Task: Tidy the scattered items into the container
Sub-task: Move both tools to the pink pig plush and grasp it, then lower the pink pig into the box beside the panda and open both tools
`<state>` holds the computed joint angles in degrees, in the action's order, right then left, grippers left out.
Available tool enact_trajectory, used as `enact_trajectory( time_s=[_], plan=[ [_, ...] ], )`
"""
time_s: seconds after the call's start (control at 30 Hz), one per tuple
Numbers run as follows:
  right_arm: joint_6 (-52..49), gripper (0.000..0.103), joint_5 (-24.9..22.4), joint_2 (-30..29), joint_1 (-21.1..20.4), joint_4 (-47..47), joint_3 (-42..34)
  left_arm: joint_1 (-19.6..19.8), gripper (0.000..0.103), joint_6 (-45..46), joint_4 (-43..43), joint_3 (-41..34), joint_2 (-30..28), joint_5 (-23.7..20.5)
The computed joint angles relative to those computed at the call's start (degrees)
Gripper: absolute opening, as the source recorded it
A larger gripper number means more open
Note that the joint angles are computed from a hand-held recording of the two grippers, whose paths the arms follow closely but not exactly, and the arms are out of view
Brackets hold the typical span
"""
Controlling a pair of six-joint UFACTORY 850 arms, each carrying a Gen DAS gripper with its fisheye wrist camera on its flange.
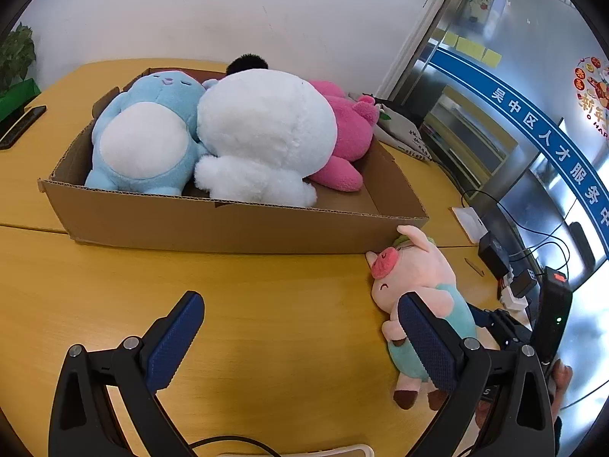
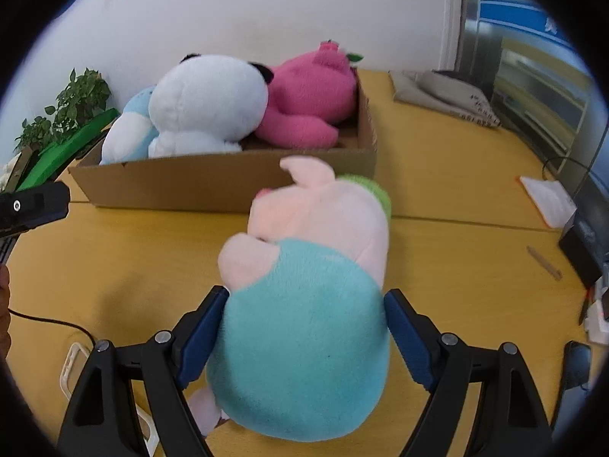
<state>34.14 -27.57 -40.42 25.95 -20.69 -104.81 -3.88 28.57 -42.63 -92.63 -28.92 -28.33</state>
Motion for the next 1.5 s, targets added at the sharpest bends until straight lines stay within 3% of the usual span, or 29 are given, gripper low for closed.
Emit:
enact_trajectory(
  time_s=[0.07,0.27,0.6,0.7,0.77,0.87,1.1,1.27,1.37,1.5],
  plan=[
    [2.6,0.084,-1.0,-0.8,0.5,-3.8,-0.4,-0.1,0.103,-0.4,0.5,0.4,0.1,-0.1],
    [-1.0,0.078,1.0,-0.4,1.7,-2.8,0.5,0.3,0.103,-0.8,-0.6,-0.2,-0.5,-0.7],
    [-13.0,0.079,4.4,0.2,6.2,3.7,1.5,-2.2,0.103,-1.6,2.7,-11.5,-9.3,-12.2],
    [-15.2,0.081,5.3,0.1,7.4,4.5,1.4,-3.0,0.102,-8.4,9.4,-13.6,-11.5,-14.1],
    [-14.0,0.083,5.2,0.1,7.7,2.7,1.5,-1.9,0.099,-7.2,5.4,-13.3,-12.0,-15.9],
    [-19.9,0.086,5.2,0.0,6.6,10.9,1.2,-0.3,0.096,-4.4,-0.1,-12.6,-12.2,-18.2],
    [-22.6,0.086,3.9,0.1,6.0,15.5,0.9,0.3,0.085,-1.6,-2.5,-14.3,-13.5,-21.9],
    [-24.0,0.076,2.9,1.0,5.6,18.0,1.8,-0.3,0.079,-1.2,-1.9,-14.6,-13.1,-21.3],
    [-23.3,0.070,5.5,1.9,5.6,18.1,3.5,-1.1,0.078,-1.4,0.0,-14.4,-11.6,-18.9],
    [-27.6,0.069,11.1,4.4,4.8,23.7,6.4,-2.3,0.077,-0.7,2.5,-16.0,-10.0,-16.0]
  ],
)
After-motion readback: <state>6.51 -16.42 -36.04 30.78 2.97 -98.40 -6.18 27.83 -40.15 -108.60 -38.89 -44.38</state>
